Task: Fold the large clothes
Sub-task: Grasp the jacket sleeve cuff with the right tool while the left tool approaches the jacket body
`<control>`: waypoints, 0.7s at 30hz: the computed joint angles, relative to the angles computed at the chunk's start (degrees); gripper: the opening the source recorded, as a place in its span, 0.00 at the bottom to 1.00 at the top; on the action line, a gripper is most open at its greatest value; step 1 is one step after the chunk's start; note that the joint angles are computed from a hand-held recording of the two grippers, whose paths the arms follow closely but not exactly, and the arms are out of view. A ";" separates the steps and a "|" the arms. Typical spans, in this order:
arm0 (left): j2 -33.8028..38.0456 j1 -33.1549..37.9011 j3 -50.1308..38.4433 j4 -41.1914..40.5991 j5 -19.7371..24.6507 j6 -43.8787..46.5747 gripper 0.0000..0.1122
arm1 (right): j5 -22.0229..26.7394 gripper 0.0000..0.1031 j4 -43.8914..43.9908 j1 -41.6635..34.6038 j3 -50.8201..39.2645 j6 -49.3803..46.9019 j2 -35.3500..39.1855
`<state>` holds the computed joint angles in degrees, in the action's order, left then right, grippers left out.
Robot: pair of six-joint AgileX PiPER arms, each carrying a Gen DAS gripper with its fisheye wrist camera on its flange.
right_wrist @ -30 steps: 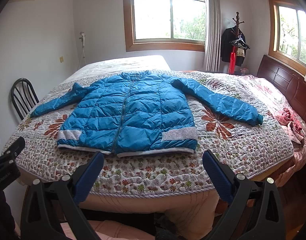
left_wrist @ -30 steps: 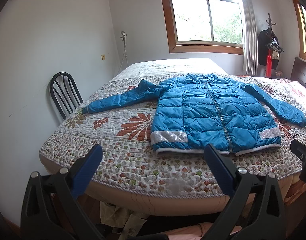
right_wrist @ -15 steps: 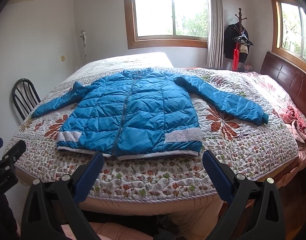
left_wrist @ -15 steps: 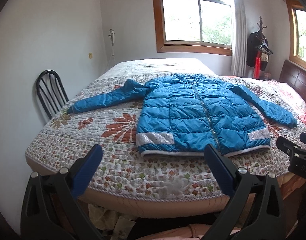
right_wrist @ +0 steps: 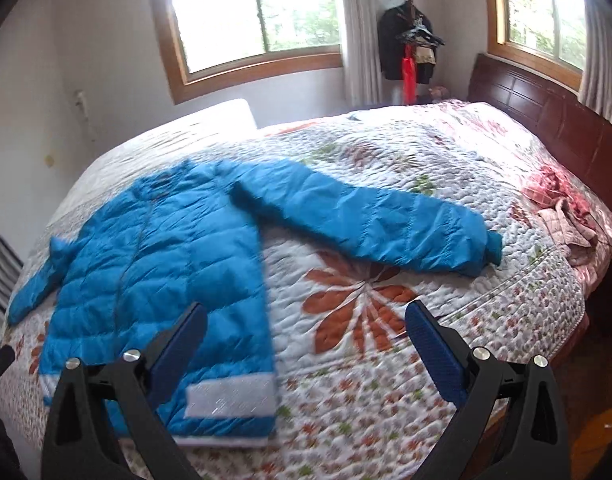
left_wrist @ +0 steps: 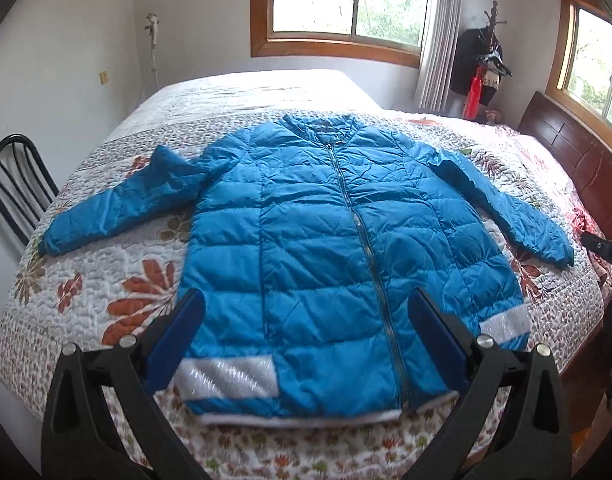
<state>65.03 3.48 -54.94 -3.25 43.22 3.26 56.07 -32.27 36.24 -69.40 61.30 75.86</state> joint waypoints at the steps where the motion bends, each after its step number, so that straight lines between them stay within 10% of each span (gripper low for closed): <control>1: 5.05 -2.10 -3.96 2.13 0.12 -2.16 0.89 | -3.05 0.96 3.00 -5.73 0.14 -3.35 0.43; 10: 42.06 -12.70 -41.86 6.14 9.27 -8.82 0.89 | -7.00 0.96 22.15 -38.12 -9.71 -28.67 17.07; 21: 67.30 -16.90 -72.18 5.47 21.60 -12.01 0.89 | -9.62 0.91 42.07 -52.41 -10.66 -48.99 27.83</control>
